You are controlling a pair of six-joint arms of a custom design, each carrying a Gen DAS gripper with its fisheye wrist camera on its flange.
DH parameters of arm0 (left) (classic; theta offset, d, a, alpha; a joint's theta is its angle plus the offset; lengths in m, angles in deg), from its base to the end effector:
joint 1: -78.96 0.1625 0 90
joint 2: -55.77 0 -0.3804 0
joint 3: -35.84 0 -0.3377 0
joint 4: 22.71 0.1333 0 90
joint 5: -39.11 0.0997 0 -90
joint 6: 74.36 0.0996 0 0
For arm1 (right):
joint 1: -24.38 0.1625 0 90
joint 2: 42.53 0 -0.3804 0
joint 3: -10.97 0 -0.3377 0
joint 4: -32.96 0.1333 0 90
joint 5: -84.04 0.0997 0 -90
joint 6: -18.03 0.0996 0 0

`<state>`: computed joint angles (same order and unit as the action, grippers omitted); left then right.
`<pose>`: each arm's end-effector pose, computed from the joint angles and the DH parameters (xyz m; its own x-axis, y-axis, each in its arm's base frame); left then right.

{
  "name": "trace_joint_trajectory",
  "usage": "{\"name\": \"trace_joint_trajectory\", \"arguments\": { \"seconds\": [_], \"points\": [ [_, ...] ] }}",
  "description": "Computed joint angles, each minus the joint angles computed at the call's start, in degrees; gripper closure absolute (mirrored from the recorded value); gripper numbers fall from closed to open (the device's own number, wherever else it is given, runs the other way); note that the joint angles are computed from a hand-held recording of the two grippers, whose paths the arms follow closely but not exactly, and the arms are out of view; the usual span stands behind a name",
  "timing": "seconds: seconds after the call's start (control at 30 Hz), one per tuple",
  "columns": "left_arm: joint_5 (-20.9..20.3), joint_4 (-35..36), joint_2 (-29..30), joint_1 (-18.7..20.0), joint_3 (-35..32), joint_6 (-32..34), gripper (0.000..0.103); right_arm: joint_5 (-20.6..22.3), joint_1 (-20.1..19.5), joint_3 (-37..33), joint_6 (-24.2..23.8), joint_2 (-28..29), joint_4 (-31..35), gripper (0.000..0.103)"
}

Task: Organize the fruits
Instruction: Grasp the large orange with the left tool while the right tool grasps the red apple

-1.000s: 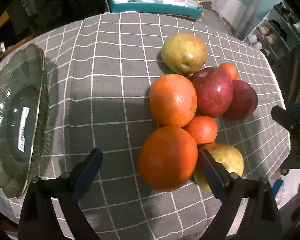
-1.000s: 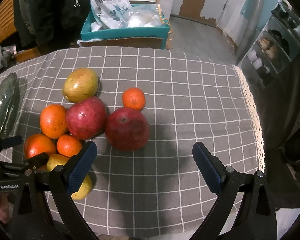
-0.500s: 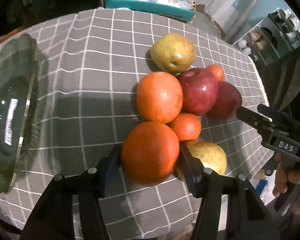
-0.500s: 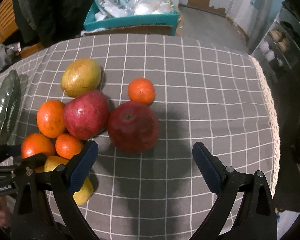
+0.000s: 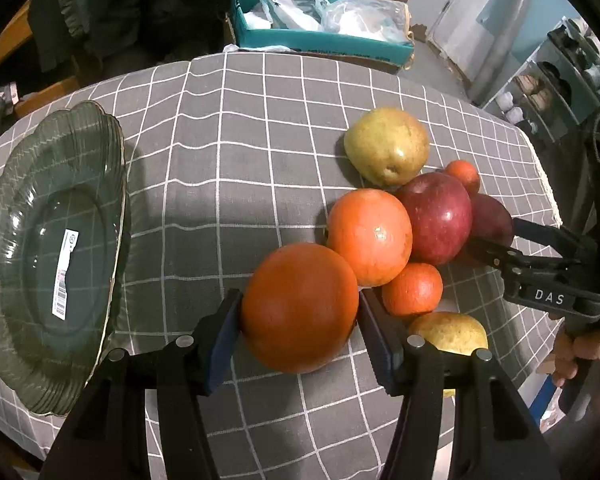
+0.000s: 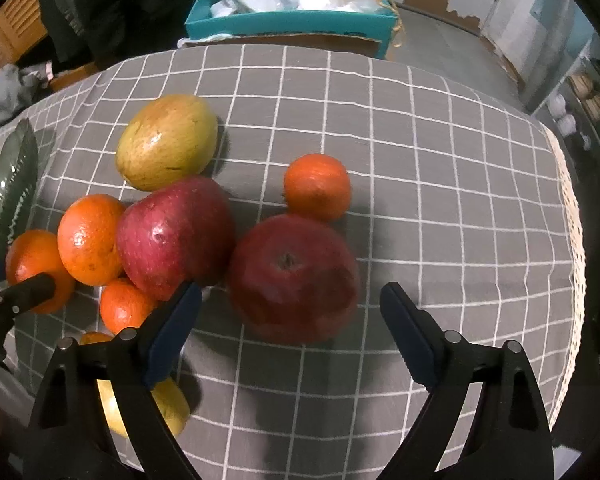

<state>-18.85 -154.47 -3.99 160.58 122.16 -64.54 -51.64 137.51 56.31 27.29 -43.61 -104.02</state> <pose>0.0950 -0.6326 0.2848 -0.8223 0.1490 -0.5492 0.2851 0.9431 -0.1710 0.3419 -0.6424 -0.1308 -0.7104 -0.0922 0.6977 -0.2817 0.9457 -0.1618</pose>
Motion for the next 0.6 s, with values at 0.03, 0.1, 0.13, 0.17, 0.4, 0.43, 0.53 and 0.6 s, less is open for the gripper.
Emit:
{"name": "trace_joint_trajectory", "arguments": {
  "seconds": [0.03, 0.1, 0.13, 0.17, 0.4, 0.43, 0.53, 0.6],
  "points": [
    [0.0, 0.1, 0.1, 0.1, -0.2, 0.0, 0.044, 0.2, -0.2, -0.2, -0.2, 0.1, -0.1, 0.013],
    [-0.1, 0.0, 0.3, 0.0, -0.3, -0.1, 0.044, 0.9, -0.7, 0.4, 0.0, -0.4, -0.8, 0.014],
    [-0.2, 0.0, 0.3, 0.1, -0.4, -0.1, 0.044, 0.9, -0.8, 0.7, 0.1, -0.6, -0.6, 0.019],
    [-0.2, -0.2, 0.3, -0.1, -0.1, -0.5, 0.044, 1.6, -1.2, 1.1, 0.5, -1.0, 0.0, 0.02],
    [0.0, -0.6, -0.3, -0.2, 0.9, -0.5, 0.044, 3.8, -2.3, 1.1, 0.5, -0.9, -0.5, 0.021],
    [-0.1, -0.5, -0.3, -0.2, 0.8, -0.5, 0.044, 4.5, -2.5, 1.4, 0.8, -1.0, -0.9, 0.023],
    [-0.3, -0.3, -0.4, -0.2, 0.7, -0.6, 0.044, 5.2, -2.6, 2.4, 0.2, -1.4, -2.2, 0.028],
    [-0.4, -0.1, -0.3, -0.1, 0.5, -0.7, 0.044, 4.5, -2.3, 2.3, -0.4, -1.2, -2.6, 0.028]
  ]
}}
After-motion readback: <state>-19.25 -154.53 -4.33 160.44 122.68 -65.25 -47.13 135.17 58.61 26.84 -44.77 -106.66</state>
